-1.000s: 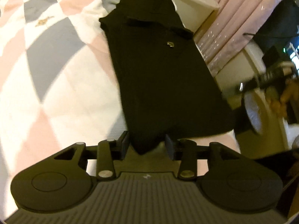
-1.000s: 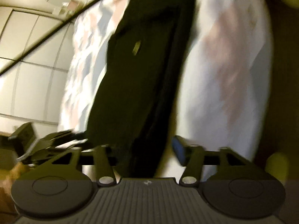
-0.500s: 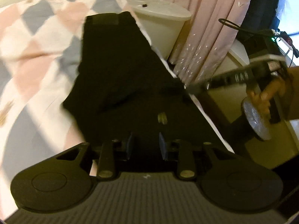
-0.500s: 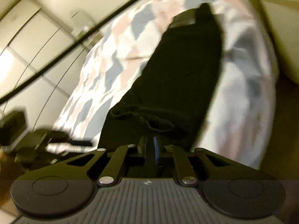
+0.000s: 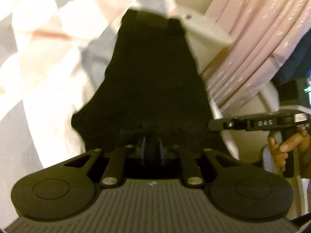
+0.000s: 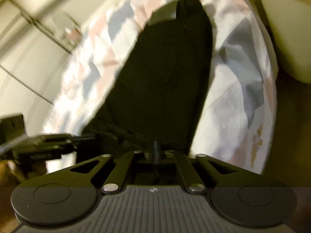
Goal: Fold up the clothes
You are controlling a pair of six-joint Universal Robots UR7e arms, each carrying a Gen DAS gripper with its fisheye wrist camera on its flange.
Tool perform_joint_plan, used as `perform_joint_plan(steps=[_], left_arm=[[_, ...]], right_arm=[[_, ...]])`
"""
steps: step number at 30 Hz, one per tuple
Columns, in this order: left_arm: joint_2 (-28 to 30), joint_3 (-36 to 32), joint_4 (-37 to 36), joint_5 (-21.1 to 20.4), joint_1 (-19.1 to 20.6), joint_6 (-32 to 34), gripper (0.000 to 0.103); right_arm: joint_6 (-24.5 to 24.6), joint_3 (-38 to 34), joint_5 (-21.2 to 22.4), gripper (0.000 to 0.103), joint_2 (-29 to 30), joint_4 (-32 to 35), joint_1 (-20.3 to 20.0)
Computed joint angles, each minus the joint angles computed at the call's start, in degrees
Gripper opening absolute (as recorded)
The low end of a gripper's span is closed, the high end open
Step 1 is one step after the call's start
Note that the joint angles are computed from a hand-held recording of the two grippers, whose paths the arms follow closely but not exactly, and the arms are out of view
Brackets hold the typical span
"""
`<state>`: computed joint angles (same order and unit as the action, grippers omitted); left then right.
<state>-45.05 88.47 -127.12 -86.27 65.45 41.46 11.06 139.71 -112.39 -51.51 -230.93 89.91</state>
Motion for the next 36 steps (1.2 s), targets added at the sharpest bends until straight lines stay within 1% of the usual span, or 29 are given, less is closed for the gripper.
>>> perform_joint_plan(steps=[4,8,11,15,17,18,19,20,22,24,27,29,31,32,33,35,36], left_arm=[[-1.2,2.3,-2.2,0.5,-0.4,-1.1,0.009],[-1.1,2.8,-3.2,1.5,-0.8,-1.0,0.009],[-2.1,4.2,-4.2,2.3,-1.2,-0.9,0.010],[-3.0,5.7,-5.3,3.5,-1.7,-1.4,0.010],[-4.6,6.6,-4.0,3.4,-2.1,-1.4,0.010],[-5.6,7.0,-3.3,3.3,-2.3,-1.4,0.010],[-7.3,8.0,-2.5,3.0,-2.4,-0.7,0.010],[-9.2,9.2,-1.7,2.8,-2.4,0.2,0.010],[-13.4,11.4,0.5,2.3,-2.4,2.0,0.010],[-17.8,13.6,3.7,3.1,-2.2,3.5,0.011],[-23.6,17.4,7.4,7.1,-1.9,5.7,0.011],[-25.9,19.7,7.1,9.6,-1.0,6.8,0.012],[-26.8,21.5,5.1,11.3,0.3,7.4,0.013],[-26.8,21.6,4.7,11.4,0.9,7.4,0.013],[-26.8,21.4,4.8,11.2,1.1,7.8,0.013],[-27.1,21.1,5.2,11.0,1.2,8.8,0.013],[-27.4,21.0,5.5,11.2,1.2,9.3,0.013]], right_arm=[[-3.0,-2.2,-2.0,0.000,-0.1,4.4,0.1],[-5.3,-3.1,-3.5,0.000,0.8,4.6,0.5],[-5.3,-3.6,-4.9,0.000,0.9,5.1,1.2],[-5.3,-4.2,-4.6,0.000,1.2,5.1,0.7],[-4.5,-4.5,-4.6,0.000,0.1,7.3,0.8],[-3.9,-4.5,-5.3,0.001,-0.7,8.4,1.3],[-3.6,-4.3,-6.5,0.006,-0.9,7.7,2.3],[-3.3,-3.4,-7.3,0.015,-0.6,4.8,3.6],[-2.7,-1.7,-8.9,0.015,0.0,-0.8,6.3],[0.1,0.8,-7.8,0.016,0.4,-3.6,9.1],[3.7,3.3,-5.1,0.016,2.9,-4.2,13.9],[6.3,3.9,-3.7,0.016,5.7,-3.5,16.3],[9.7,3.3,-4.7,0.016,8.5,1.1,17.7],[9.3,2.9,-5.9,0.015,10.0,1.8,17.7],[8.9,2.3,-7.1,0.008,11.3,2.6,17.8],[6.7,1.6,-8.4,0.000,10.6,5.7,17.3],[6.7,1.9,-6.9,0.000,8.9,7.7,16.2]])
